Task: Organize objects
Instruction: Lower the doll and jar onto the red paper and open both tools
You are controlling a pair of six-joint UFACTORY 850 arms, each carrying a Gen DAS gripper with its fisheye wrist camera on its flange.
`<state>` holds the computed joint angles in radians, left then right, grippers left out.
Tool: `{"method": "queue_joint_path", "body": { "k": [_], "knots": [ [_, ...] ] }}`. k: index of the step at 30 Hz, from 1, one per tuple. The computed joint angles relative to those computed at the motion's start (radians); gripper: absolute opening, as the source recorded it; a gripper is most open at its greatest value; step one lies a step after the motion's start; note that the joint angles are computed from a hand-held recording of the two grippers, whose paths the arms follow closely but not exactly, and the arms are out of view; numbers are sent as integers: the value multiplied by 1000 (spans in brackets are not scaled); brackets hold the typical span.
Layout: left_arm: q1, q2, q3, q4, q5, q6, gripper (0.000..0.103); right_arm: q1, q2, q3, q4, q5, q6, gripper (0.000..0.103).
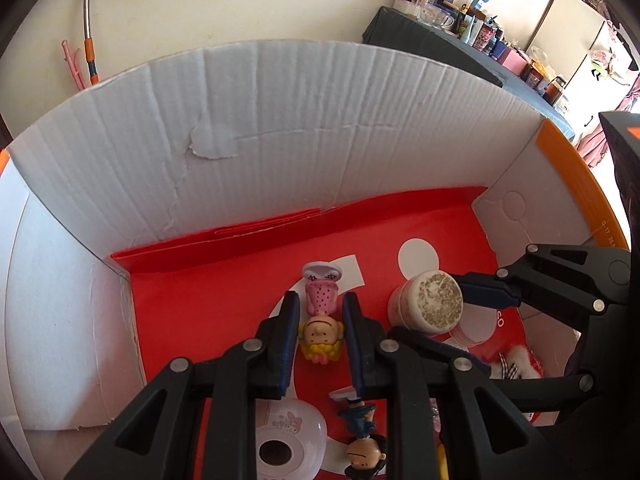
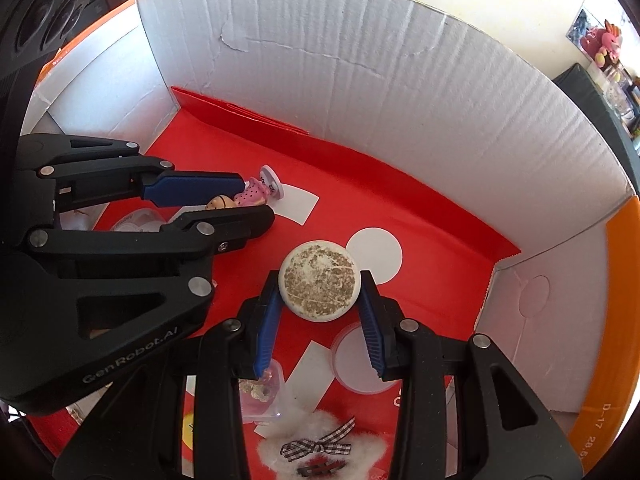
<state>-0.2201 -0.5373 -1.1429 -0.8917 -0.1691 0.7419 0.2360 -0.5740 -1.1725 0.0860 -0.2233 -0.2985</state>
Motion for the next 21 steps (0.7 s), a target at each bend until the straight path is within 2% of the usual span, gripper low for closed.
{"method": "queue_joint_path", "body": {
  "k": [4, 6, 8, 16, 21],
  "knots": [
    [0, 1, 1, 5, -2, -3, 24, 22, 2, 0, -15, -3, 40, 37],
    [1, 4, 4, -10, -5, 13, 26, 22, 8, 9, -21, 0, 47, 40],
    [0, 5, 4, -19, -8, 22, 28, 21, 8, 9, -22, 0, 46, 49],
    [-1, 8, 5, 7, -7, -8, 29, 36, 26, 29, -62, 5, 105, 49],
    [1, 8, 4, 3, -10, -10, 29, -4, 35, 17, 9, -11, 9, 49]
  ]
}}
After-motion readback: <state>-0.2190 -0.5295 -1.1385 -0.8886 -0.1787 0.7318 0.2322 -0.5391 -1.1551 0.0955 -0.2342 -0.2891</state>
